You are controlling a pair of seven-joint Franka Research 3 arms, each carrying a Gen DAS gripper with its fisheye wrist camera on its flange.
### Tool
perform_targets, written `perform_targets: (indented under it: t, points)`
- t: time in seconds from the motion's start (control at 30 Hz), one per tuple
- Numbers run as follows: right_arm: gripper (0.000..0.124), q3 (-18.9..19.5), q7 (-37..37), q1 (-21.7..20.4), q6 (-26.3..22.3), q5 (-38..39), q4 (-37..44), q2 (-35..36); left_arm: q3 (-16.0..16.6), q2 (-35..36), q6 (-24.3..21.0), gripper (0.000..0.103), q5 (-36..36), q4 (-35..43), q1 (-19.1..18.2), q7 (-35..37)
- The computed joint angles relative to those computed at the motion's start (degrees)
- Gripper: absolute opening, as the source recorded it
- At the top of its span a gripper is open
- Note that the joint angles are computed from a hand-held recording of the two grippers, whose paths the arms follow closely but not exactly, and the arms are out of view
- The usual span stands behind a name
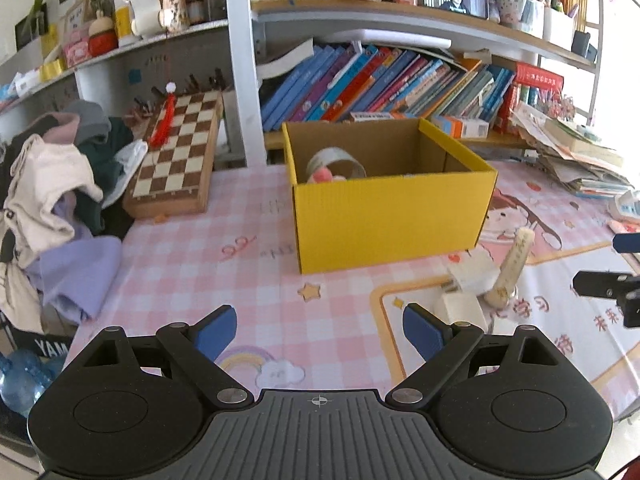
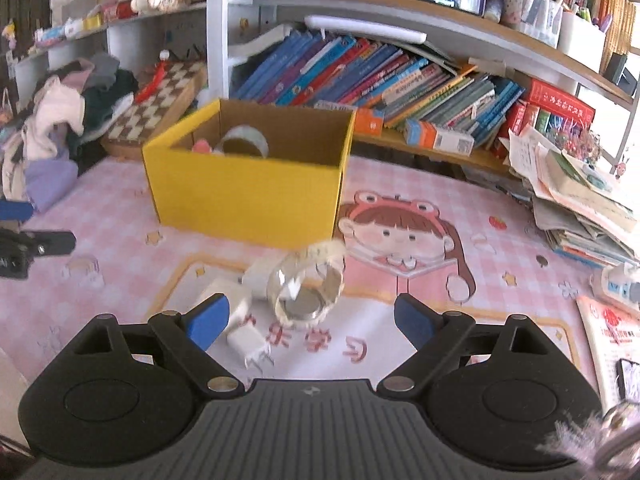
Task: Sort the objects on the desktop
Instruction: 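Withdraw both tools from the box back toward the chargers and watch, then move the right tool to the small white plug while the left tool approaches the white charger cube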
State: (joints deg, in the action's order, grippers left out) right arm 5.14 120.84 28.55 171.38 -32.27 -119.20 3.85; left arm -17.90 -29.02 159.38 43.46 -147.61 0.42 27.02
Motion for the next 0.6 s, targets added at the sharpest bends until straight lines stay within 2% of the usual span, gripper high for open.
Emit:
perform_targets:
  t: [0.37,0.6]
  points:
    - [0.091,2.33,-0.69,-0.1,-1.99,4.9,-3.94,-1.79,0.12,0.19,0.24,0.092,-1.42,-2.06,-2.82,2.97]
    - [0.091,4.1,-9.42,0.77,-5.43,13.17,-4.21,-1.47,1.28,3.09,0.68,0.092,-4.05,-1.22,-6.22,9.68]
